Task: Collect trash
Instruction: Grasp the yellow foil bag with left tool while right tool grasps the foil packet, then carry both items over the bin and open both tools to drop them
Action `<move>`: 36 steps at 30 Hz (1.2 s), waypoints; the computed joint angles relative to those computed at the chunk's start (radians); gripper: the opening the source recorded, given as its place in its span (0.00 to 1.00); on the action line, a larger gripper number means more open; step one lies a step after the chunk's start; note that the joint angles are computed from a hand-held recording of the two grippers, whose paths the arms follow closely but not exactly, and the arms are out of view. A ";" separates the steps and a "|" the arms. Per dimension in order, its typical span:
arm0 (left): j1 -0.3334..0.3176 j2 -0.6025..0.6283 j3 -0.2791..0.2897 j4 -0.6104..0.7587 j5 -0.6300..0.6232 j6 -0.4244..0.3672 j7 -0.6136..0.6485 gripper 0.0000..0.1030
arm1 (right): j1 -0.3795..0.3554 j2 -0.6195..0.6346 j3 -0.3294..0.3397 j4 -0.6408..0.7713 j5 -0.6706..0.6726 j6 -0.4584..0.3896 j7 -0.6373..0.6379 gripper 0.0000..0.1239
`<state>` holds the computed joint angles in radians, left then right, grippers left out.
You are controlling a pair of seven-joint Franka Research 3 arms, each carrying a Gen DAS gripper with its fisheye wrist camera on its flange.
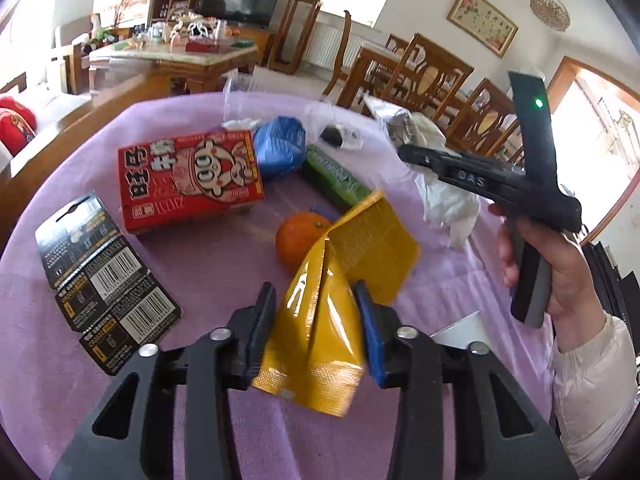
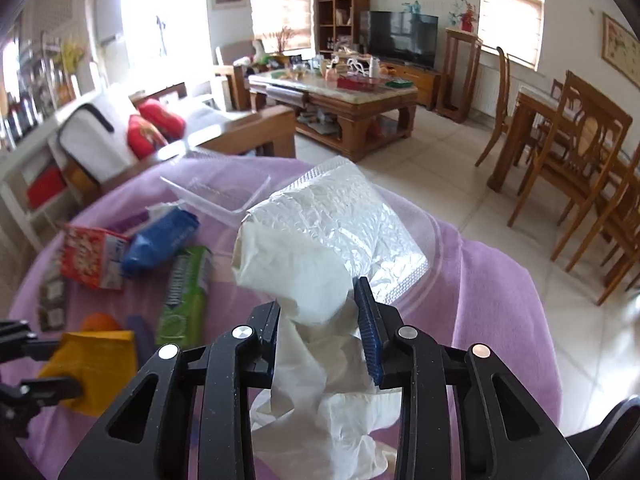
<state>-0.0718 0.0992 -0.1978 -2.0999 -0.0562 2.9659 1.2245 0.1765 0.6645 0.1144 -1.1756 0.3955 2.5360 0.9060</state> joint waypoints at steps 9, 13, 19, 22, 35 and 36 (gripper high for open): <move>-0.001 -0.030 -0.026 -0.046 -0.058 0.073 0.053 0.25 | -0.046 -0.168 0.019 -0.257 0.092 0.088 -0.070 0.19; -0.020 -0.043 -0.012 -0.062 -0.036 0.088 0.039 0.25 | -0.096 -0.252 0.056 -0.379 0.228 0.158 -0.156 0.16; -0.041 -0.037 0.017 -0.038 0.106 -0.001 -0.079 0.28 | -0.098 -0.319 0.026 -0.449 0.301 0.147 -0.207 0.15; -0.046 -0.051 0.028 -0.038 0.200 -0.045 -0.115 0.29 | -0.093 -0.328 0.004 -0.460 0.290 0.090 -0.188 0.15; -0.032 -0.031 0.020 0.000 0.268 -0.160 -0.031 0.51 | -0.099 -0.431 -0.007 -0.592 0.453 0.117 -0.315 0.15; -0.035 -0.026 0.025 0.005 0.285 -0.156 -0.046 0.41 | -0.102 -0.441 -0.006 -0.602 0.482 0.116 -0.332 0.15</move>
